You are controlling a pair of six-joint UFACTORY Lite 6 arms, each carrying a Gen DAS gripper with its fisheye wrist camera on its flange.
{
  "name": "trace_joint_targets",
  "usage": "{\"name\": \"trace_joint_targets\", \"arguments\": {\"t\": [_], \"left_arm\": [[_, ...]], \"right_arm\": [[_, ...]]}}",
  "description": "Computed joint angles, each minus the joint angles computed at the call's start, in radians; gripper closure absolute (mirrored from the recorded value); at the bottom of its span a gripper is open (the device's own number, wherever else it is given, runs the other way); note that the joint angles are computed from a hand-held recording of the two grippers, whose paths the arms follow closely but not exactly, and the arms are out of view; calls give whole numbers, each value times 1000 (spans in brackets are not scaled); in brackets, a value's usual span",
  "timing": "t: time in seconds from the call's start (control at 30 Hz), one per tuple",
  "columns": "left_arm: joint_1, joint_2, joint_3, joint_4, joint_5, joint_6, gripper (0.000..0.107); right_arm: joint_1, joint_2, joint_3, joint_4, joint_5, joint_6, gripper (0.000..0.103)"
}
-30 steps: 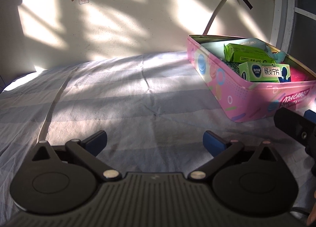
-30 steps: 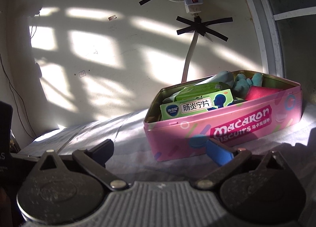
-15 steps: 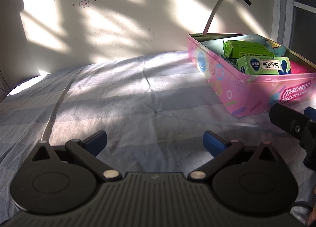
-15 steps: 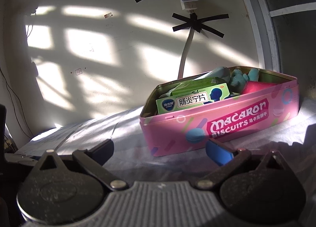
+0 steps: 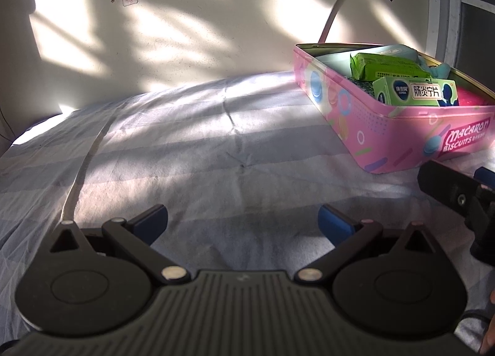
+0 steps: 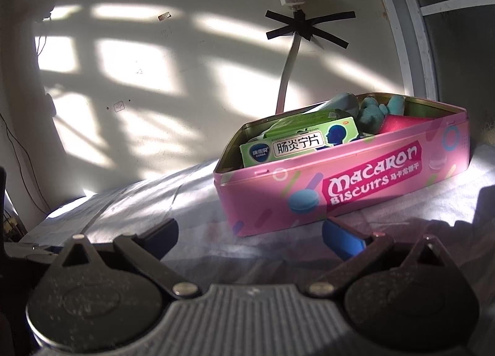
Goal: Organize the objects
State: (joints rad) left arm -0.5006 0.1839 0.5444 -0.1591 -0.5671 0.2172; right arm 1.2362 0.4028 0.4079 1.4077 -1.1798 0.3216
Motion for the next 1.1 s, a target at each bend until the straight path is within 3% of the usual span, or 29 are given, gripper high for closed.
{"name": "trace_joint_targets", "arguments": {"t": [0.87, 1.1], "left_arm": [[-9, 15, 5, -15, 10, 7, 4], [4, 5, -13, 51, -14, -38, 4]], "right_arm": [[-8, 13, -5, -19, 7, 30, 0], [-11, 27, 1, -25, 8, 39, 0]]}}
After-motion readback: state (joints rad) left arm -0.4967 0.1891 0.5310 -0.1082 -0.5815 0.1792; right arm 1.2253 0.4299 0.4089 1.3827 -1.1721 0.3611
